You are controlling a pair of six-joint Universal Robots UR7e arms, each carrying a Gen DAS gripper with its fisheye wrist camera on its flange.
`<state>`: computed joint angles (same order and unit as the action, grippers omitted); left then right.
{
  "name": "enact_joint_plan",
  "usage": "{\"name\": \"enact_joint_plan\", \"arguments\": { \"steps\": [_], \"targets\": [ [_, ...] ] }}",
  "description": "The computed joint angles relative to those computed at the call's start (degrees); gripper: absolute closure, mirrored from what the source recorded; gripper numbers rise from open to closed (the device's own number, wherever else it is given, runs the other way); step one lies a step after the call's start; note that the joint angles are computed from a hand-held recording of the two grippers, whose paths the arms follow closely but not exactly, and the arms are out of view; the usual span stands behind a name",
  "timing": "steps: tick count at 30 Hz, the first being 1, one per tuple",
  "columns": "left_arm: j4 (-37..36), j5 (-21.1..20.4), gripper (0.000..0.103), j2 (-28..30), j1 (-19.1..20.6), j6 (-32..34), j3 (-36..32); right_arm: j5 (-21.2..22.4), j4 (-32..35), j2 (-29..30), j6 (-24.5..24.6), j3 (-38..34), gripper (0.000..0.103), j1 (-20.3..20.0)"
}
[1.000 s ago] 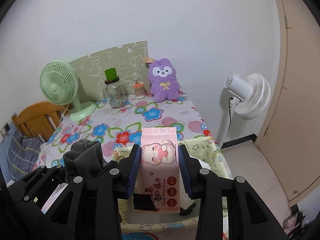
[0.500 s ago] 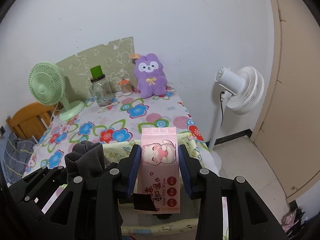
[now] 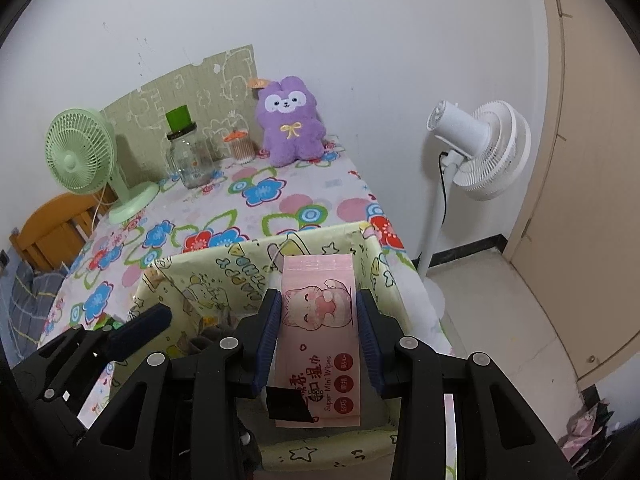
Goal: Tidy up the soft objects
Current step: 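Lower both held items into the box and open both grippers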
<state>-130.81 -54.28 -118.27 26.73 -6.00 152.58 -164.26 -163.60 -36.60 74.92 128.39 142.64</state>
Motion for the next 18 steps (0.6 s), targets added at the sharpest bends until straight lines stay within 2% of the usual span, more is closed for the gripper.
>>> {"name": "enact_joint_plan", "arguments": {
  "steps": [11, 18],
  "targets": [
    [1.4, 0.2, 0.026, -0.3, -0.4, 0.1, 0.1, 1.5, -5.3, 1.1, -1.9, 0.9, 0.060, -0.7],
    [2.5, 0.3, 0.023, -1.2, -1.0, -0.3, 0.2, 2.0, -2.2, 0.6, 1.0, 0.7, 0.057, -0.2]
  ]
}}
